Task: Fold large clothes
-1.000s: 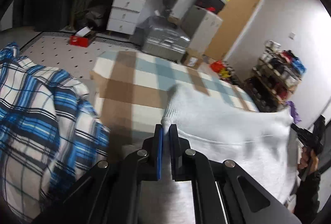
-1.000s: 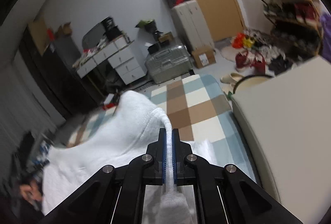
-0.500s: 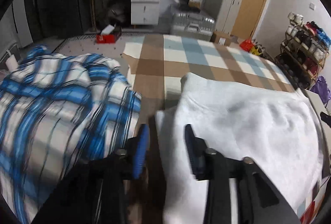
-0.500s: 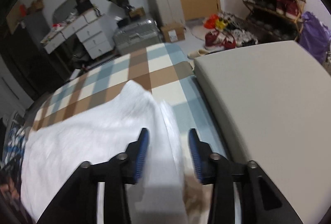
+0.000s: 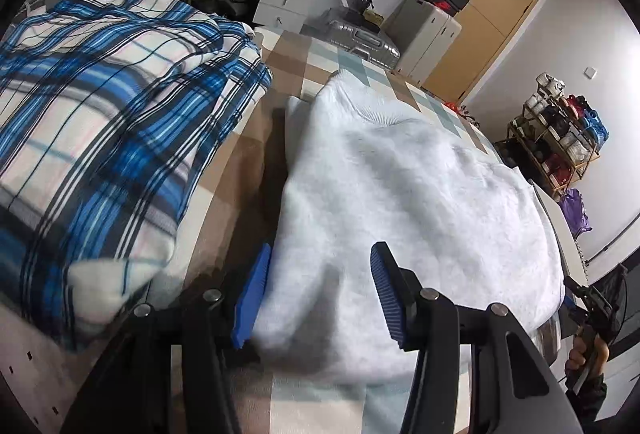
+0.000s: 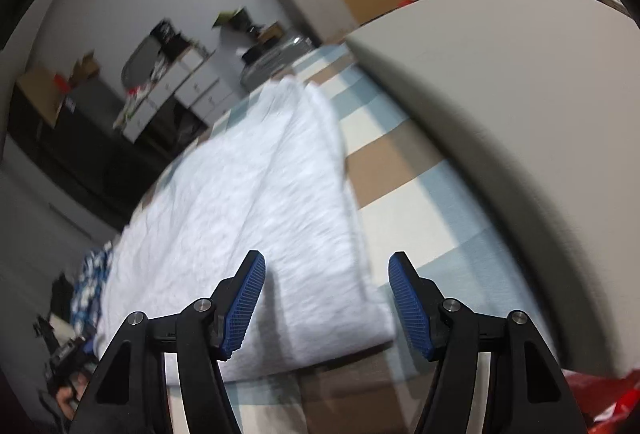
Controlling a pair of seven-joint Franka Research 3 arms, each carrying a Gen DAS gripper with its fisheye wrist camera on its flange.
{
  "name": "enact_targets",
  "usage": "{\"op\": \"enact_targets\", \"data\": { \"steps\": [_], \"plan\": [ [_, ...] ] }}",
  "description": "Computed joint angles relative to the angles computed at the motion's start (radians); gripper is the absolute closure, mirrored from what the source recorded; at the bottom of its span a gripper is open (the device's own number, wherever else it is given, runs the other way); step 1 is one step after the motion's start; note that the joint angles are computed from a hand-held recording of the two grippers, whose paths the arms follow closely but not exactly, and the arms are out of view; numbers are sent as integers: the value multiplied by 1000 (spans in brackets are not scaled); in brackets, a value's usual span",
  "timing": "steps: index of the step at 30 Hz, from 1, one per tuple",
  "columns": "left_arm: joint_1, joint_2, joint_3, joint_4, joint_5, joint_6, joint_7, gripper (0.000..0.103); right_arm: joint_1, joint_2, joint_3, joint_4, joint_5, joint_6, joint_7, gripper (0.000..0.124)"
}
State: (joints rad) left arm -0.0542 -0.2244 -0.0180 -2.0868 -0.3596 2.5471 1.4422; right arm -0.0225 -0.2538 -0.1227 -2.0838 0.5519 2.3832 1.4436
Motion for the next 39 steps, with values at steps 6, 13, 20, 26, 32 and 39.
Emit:
{"op": "enact_targets", "data": {
  "steps": [6, 13, 20, 26, 32, 39],
  "plan": [
    [5, -26, -20, -47, 72, 68, -55, 74, 32, -47, 47, -47, -143, 116, -36, 111],
    [34, -6, -51, -41, 295, 22, -154, 100, -5, -26, 52, -67, -168, 161, 41, 113],
    [27, -35, -49, -61, 361, 30, -187, 100, -42, -32, 109, -59, -403, 143, 239, 100],
    [1, -58, -34, -43, 313, 60, -181, 86, 1, -106, 84, -76, -380, 188, 192, 73],
    [-69, -29, -34, -6, 281, 162, -65, 47, 95, -52, 87, 5, -309, 142, 28, 44],
    [-107, 162, -88, 191, 197, 31, 98, 46, 175, 126, 125, 158, -243, 65, -138, 42]
  ]
}}
